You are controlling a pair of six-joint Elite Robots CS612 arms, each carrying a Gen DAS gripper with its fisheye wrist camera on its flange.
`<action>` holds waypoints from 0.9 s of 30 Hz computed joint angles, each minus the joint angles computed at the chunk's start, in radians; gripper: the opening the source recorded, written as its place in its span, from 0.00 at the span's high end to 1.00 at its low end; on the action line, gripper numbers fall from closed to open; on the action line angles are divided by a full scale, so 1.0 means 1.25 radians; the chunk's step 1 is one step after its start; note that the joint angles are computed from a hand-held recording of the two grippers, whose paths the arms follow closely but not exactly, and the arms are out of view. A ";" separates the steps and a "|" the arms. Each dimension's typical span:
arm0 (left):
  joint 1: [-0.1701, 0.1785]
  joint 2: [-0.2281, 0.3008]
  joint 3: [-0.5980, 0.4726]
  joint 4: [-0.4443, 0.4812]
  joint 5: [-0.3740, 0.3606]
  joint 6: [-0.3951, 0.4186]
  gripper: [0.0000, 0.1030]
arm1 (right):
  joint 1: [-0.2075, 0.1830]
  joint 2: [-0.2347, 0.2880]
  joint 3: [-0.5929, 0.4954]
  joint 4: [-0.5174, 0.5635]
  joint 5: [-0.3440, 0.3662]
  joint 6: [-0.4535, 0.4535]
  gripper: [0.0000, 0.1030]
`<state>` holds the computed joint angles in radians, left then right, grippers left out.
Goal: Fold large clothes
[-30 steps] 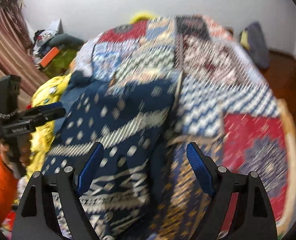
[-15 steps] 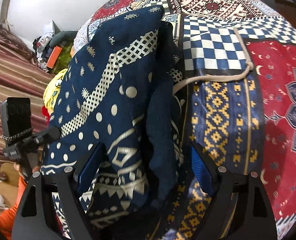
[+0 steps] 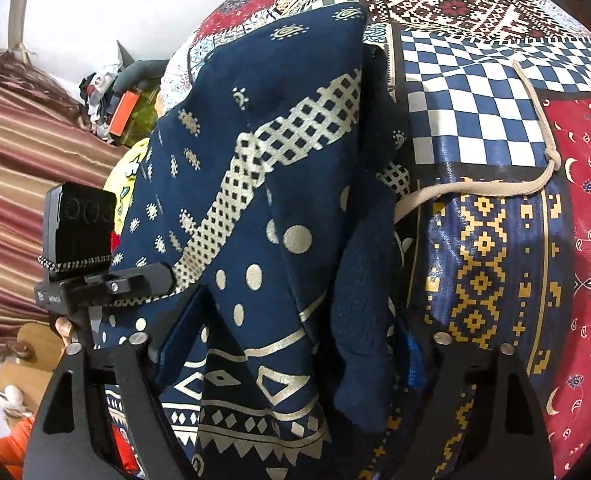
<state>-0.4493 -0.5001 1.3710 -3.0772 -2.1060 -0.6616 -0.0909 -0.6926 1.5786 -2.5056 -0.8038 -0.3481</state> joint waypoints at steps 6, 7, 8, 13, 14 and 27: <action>-0.010 -0.035 0.039 -0.034 0.052 0.021 0.45 | 0.006 -0.015 0.012 -0.033 0.037 0.011 0.65; -0.012 -0.045 0.050 -0.048 0.062 0.026 0.46 | 0.009 -0.018 0.013 -0.044 0.039 0.012 0.67; -0.014 -0.053 0.059 -0.057 0.073 0.033 0.47 | 0.013 -0.024 0.020 -0.061 0.038 0.017 0.68; -0.018 -0.117 0.123 -0.115 0.148 0.081 0.49 | 0.029 -0.045 0.024 -0.125 0.069 0.036 0.68; -0.016 -0.131 0.137 -0.133 0.162 0.090 0.49 | 0.036 -0.050 0.022 -0.142 0.075 0.042 0.68; 0.040 -0.233 0.235 -0.243 0.296 0.109 0.49 | 0.122 -0.029 -0.077 -0.208 0.099 0.058 0.68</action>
<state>-0.3995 -0.7913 1.6642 -3.3807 -1.7366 -0.5251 0.0611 -0.7286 1.4821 -2.7662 -0.6801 -0.2755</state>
